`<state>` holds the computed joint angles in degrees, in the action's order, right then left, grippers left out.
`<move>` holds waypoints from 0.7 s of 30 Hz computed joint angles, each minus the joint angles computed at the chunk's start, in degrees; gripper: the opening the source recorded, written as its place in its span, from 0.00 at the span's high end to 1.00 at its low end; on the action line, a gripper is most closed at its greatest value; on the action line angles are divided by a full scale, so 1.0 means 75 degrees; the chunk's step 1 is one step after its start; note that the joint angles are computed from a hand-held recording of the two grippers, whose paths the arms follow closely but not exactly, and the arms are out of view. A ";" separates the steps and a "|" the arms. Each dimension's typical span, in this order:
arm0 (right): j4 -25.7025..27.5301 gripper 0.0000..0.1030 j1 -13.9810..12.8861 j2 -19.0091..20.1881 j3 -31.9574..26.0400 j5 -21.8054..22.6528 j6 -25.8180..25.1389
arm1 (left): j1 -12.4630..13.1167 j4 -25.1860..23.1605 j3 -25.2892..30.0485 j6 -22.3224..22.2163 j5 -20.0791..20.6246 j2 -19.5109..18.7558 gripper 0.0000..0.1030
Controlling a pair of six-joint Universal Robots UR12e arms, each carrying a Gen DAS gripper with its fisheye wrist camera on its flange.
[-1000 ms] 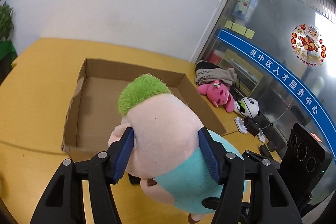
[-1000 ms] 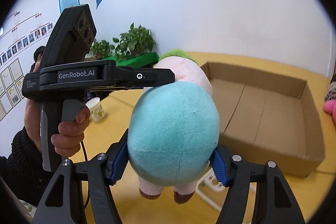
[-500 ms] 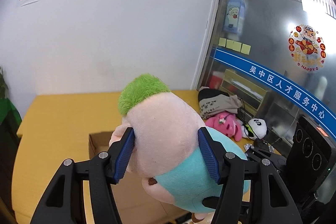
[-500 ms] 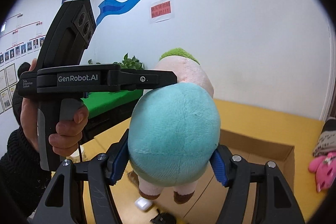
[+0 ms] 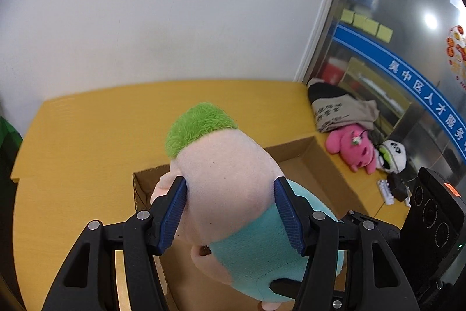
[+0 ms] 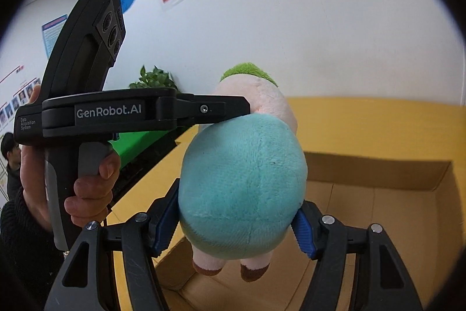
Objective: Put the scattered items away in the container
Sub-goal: 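Lift the plush pig with both grippers and carry it over the box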
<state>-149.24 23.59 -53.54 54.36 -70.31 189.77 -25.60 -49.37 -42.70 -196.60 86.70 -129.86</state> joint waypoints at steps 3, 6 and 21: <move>0.0406 0.35 -0.0010 0.0370 -0.0443 -0.0007 0.0124 | 0.0123 -0.0158 0.0110 -0.0095 -0.0235 -0.0205 0.37; 0.0650 0.35 -0.0035 0.0638 -0.0724 -0.0021 0.0247 | 0.0194 -0.0305 0.0345 -0.0117 -0.0322 -0.0466 0.37; 0.3250 0.15 0.0154 0.1860 -0.2740 -0.0571 -0.0293 | 0.0461 -0.0613 0.0212 0.0326 -0.0826 -0.0767 0.30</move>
<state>-124.86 24.75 -39.59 33.81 -74.60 187.57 -22.14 -53.96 -41.11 -194.15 80.51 -135.60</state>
